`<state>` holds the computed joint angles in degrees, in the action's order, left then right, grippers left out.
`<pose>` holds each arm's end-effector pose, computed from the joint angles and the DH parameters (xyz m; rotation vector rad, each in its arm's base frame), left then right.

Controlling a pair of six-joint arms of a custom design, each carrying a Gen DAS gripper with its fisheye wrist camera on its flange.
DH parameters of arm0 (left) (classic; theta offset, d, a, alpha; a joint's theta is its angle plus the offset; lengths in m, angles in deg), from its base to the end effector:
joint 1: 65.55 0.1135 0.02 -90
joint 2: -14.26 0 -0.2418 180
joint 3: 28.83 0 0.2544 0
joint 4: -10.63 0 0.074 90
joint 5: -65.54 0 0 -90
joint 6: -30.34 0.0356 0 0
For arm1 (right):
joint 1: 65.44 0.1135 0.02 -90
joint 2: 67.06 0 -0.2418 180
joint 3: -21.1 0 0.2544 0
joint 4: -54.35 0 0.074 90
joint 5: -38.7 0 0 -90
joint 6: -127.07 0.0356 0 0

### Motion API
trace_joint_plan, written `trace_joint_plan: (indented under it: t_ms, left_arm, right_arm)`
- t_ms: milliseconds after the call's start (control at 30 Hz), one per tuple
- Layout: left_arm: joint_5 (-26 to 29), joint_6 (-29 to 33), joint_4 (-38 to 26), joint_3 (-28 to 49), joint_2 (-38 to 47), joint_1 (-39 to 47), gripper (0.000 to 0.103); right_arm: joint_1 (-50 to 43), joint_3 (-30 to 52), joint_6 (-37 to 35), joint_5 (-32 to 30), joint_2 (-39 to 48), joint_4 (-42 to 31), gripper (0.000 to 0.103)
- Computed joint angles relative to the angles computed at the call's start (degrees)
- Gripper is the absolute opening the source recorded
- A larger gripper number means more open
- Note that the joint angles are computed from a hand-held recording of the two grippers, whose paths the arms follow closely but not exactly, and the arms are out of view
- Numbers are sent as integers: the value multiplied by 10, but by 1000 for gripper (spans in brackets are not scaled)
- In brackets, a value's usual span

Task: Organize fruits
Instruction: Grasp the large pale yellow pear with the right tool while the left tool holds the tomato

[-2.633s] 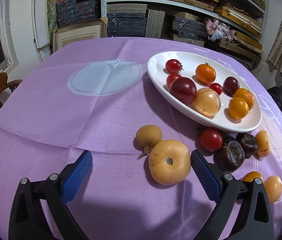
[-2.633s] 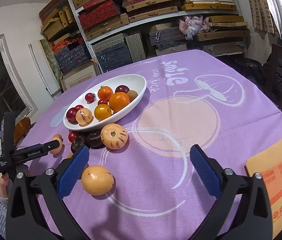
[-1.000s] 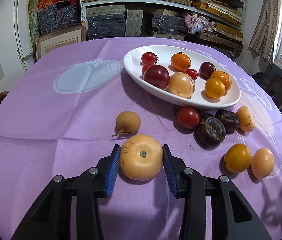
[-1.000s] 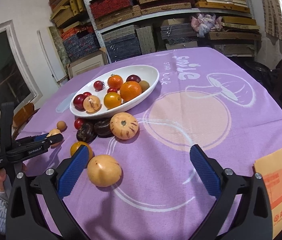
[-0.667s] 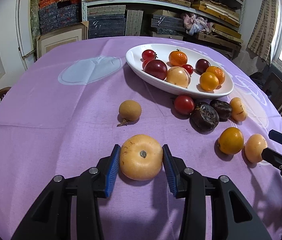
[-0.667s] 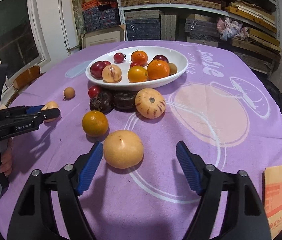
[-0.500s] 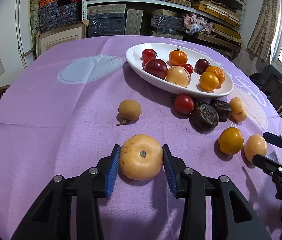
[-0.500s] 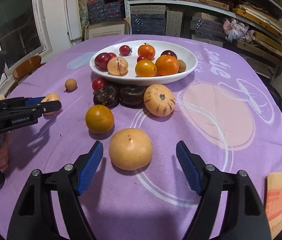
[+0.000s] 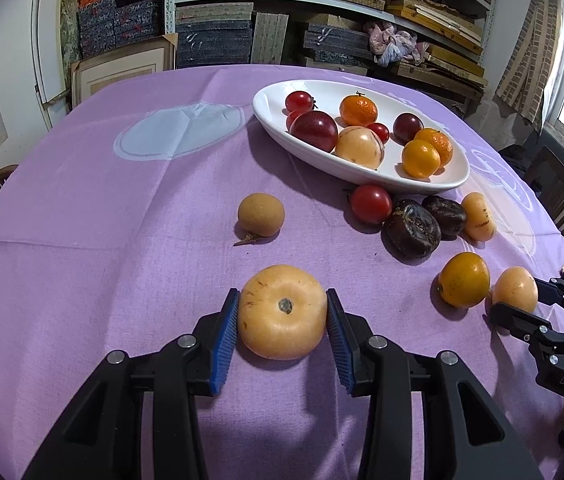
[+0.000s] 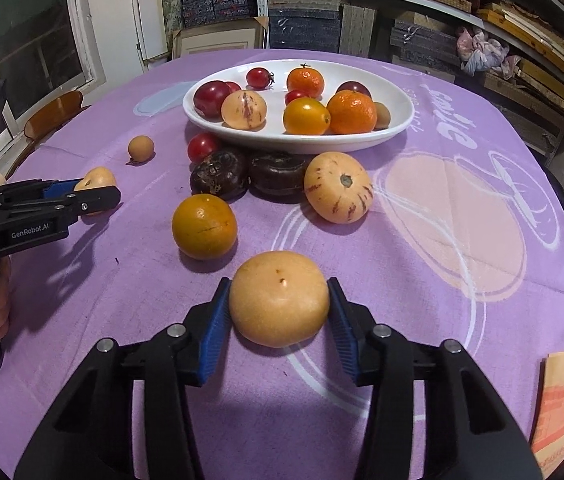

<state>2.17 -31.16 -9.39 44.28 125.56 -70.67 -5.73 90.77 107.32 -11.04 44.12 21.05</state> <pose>0.3607 -0.0483 0.0915 0.8762 2.3230 -0.4312 0.1835 0.2685 0.0727 0.3369 2.3765 -0.0820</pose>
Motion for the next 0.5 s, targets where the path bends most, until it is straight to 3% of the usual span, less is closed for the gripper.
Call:
trace_joint_plan:
  t_ms: [200,300,400,500]
  left_arm:
    - [17,5,59,-56,-41,1,41]
    - [29,16,83,-84,-61,-2,41]
    - [32,19,64,-71,-56,-6,31]
    - [41,15,35,-50,-43,-4,31]
  right_arm:
    - [36,6,55,65,-12,-46,46]
    - [35,17,46,59,-2,-48,46]
    - [35,17,46,57,-1,-47,46]
    - [34,10,49,51,-3,-39,46]
